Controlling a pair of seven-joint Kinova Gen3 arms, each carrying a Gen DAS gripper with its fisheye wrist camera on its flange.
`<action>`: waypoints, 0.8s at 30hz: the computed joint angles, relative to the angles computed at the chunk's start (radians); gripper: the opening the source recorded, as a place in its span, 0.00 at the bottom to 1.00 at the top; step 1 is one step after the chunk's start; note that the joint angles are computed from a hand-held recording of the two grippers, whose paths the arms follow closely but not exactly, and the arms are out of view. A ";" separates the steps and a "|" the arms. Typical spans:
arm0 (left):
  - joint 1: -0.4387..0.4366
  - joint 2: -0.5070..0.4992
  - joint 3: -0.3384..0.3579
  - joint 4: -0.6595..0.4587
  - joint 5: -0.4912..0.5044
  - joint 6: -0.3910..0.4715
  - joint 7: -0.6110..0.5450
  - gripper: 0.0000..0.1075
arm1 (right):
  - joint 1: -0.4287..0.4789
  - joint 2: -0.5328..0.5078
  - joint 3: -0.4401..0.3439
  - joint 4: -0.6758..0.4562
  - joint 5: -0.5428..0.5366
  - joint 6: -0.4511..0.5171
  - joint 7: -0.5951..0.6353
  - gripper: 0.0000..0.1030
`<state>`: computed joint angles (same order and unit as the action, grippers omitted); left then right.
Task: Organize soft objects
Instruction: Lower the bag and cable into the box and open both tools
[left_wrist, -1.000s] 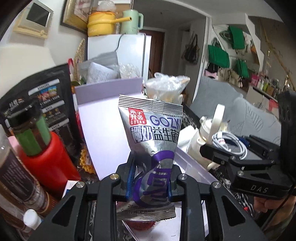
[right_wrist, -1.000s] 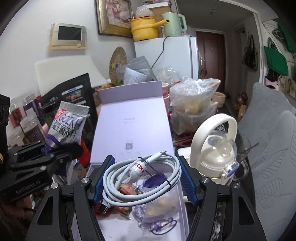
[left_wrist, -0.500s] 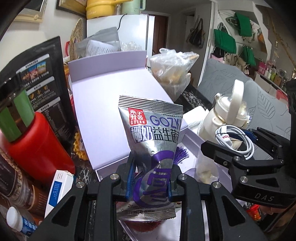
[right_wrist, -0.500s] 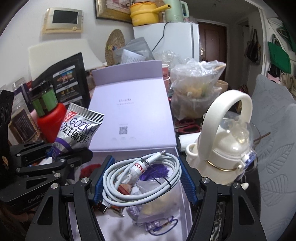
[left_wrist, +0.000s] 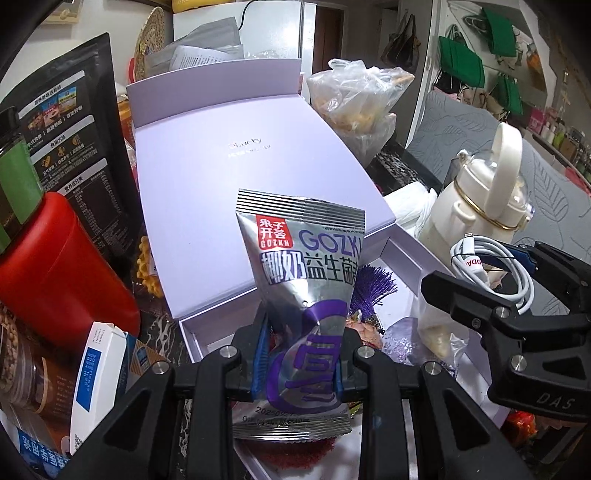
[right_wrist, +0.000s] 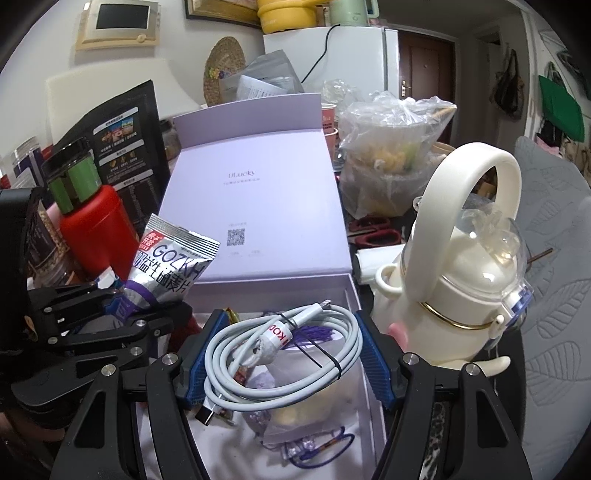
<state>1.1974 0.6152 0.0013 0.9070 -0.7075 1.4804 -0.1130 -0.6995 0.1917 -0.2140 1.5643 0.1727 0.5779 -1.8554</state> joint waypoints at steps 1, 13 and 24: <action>-0.004 -0.001 0.002 0.001 0.007 -0.002 0.001 0.25 | 0.002 0.003 -0.002 -0.004 -0.004 0.006 0.006 0.67; 0.004 0.007 -0.015 -0.042 0.007 0.051 0.011 0.66 | -0.001 -0.002 0.006 -0.011 0.002 0.023 -0.004 0.77; 0.066 0.024 -0.040 -0.118 -0.068 0.142 0.000 0.73 | 0.004 -0.054 -0.005 0.014 0.036 -0.002 -0.037 0.77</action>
